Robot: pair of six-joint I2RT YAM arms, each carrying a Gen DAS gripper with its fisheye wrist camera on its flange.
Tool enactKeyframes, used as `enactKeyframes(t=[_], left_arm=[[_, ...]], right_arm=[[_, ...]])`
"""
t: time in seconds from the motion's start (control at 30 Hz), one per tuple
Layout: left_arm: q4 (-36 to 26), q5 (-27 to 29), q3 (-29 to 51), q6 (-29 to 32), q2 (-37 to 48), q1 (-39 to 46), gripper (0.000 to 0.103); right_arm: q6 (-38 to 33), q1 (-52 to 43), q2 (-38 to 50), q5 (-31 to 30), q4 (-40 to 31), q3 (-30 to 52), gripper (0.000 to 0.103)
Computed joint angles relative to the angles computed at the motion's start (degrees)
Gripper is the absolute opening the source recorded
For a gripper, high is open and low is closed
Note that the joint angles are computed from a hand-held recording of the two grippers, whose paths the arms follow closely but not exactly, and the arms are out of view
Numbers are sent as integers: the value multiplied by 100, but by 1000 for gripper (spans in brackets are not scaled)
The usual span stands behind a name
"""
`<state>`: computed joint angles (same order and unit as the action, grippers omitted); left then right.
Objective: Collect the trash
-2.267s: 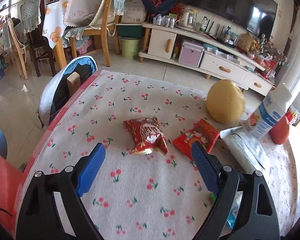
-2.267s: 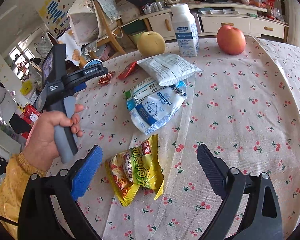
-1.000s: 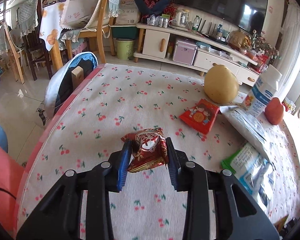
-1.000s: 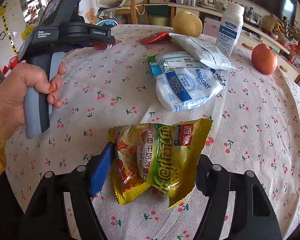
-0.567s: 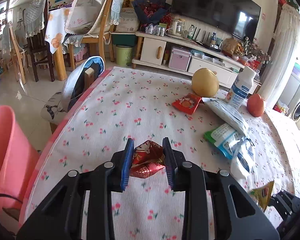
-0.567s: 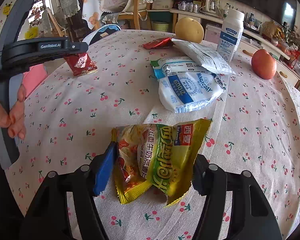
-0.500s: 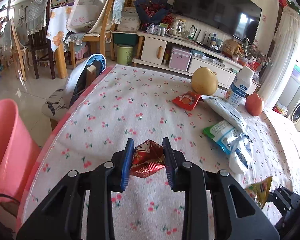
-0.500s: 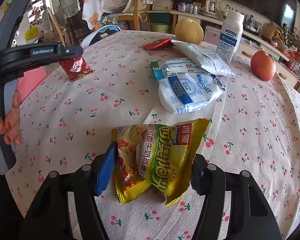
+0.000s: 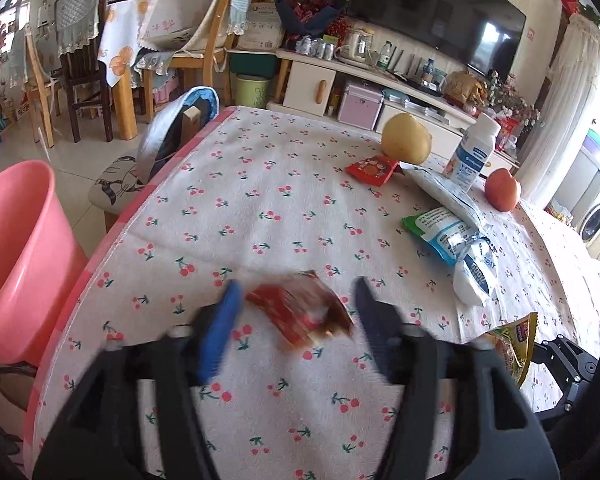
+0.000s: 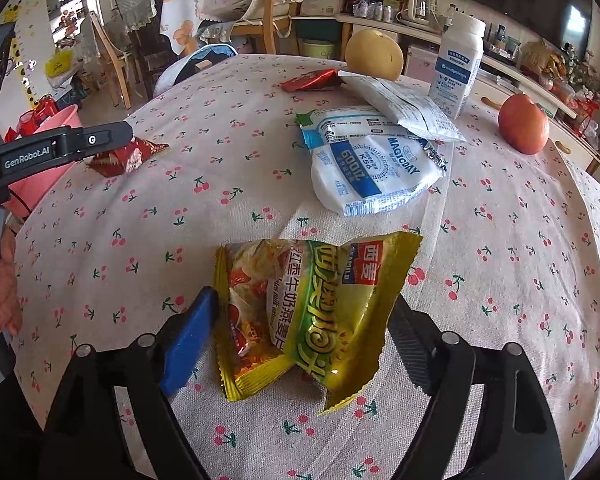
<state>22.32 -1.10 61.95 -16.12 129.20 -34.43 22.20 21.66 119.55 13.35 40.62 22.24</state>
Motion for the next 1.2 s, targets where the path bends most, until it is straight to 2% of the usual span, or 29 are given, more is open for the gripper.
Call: enactKeyframes(t=[0.07, 0.13, 0.33, 0.47, 0.6, 0.67, 0.73, 0.77, 0.8, 0.83, 0.9, 1.0, 1.2], left_arm=[[280, 245, -170, -2, -17, 130, 76], [315, 353, -165, 49, 8, 212, 87], [226, 584, 185, 104, 240, 274, 88], [-351, 753, 680, 341, 525, 169, 88], [-764, 562, 964, 545, 741, -11, 88], [-772, 485, 981, 562, 794, -48, 87], [-723, 411, 958, 586, 795, -73, 73], [-737, 299, 962, 601, 797, -93, 71], [-749, 243, 951, 617, 784, -101, 66], [-741, 243, 942, 633, 775, -96, 59], [-712, 256, 900, 663, 749, -65, 46], [-642, 406, 842, 650, 727, 17, 42], [-470, 629, 649, 631, 623, 117, 38]], right_arm=[[-1, 36, 21, 103, -185, 97, 92], [-17, -11, 48, 115, -220, 135, 95], [-92, -98, 127, 78, -168, 191, 97], [-161, -129, 147, 39, -119, 188, 98], [-180, -150, 169, 14, -56, 183, 99], [-179, -153, 197, 32, -10, 186, 99], [-173, -144, 207, 59, 65, 154, 97], [-179, -145, 214, 66, 125, 126, 96], [-186, -132, 213, 90, 211, 89, 91], [-189, -116, 184, 115, 272, 50, 81], [-172, -127, 180, 123, 353, 10, 76], [-145, -177, 181, 99, 516, -69, 66], [37, -217, 127, 120, 825, -239, 57]])
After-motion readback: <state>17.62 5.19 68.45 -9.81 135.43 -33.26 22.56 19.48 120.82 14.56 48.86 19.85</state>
